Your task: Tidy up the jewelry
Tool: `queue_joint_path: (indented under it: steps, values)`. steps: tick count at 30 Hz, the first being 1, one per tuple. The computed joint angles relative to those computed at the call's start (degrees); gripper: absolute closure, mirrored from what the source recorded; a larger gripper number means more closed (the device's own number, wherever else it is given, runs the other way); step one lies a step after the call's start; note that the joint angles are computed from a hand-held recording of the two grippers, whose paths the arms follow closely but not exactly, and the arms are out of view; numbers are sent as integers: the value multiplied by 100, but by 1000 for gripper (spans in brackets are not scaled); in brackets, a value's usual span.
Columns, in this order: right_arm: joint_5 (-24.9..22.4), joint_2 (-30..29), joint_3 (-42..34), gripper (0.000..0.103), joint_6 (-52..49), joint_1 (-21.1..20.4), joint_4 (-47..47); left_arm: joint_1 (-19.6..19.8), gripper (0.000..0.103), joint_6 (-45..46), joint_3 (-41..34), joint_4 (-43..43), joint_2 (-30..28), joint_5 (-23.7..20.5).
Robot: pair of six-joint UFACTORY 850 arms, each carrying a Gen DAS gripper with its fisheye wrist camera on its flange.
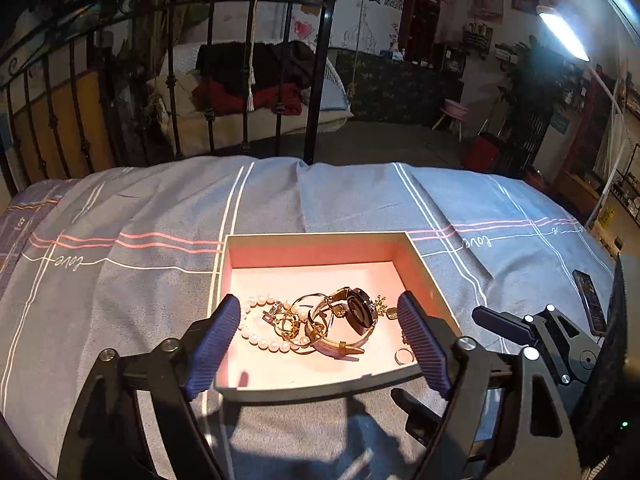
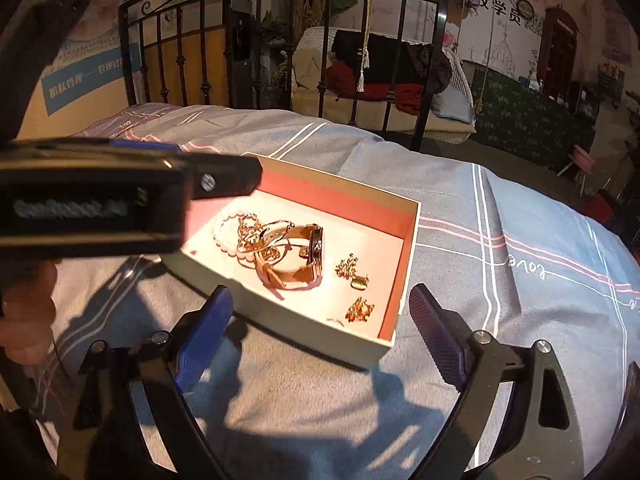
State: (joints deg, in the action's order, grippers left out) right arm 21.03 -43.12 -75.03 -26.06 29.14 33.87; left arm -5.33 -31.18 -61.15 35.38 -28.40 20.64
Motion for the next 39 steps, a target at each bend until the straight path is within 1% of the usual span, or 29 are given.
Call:
queue_joint_path:
  steps: [1,2,3,5,7,8,10,12,15,20,25,35,39]
  values:
    - [304,117,252,13,63,59,10,46,15,511,349,-521,216,360]
    - [617,243,514,12,224,113,-20,97,11,782,660,-820,403,668]
    - [940,371,776,11,435,163,-57,151,11,912,930,-953,558,929]
    - [1569,591,1232,10,843,251,-144,202,10,1217,1325,-1252,778,1256]
    - [2026,740,1526,9,948,329,-52,207,10,1593,1602,-1581,946,1444]
    - [2204,805,1635,9,968,366,4,220,10,1688,1698,-1607,1017,1487]
    - [2437,961,1810,9,1123,414,56,250,10,1863,1867,-1765,1176,1584]
    - [2674,1121,1974,6,1438,417,-107,302,10,1927,1995,-1862,1308,1700]
    - [2792,1261,2064,6,1560,431,-260,321,10,2028,2055,-2043,1382,1760]
    - [2824,1387,2158,6,1558,461,-356,275,10,2301,2089,-2395,1377,1773]
    - [2813,1439,2205,6,1579,465,-331,284,7,2202,2108,-2285,1362,1781]
    - [2737,1442,2200,6,1620,432,-365,270,7,2106,2111,-2116,1340,1768]
    - [2732,1471,2217,6,1583,420,-238,270,7,2031,2096,-2015,1313,1769]
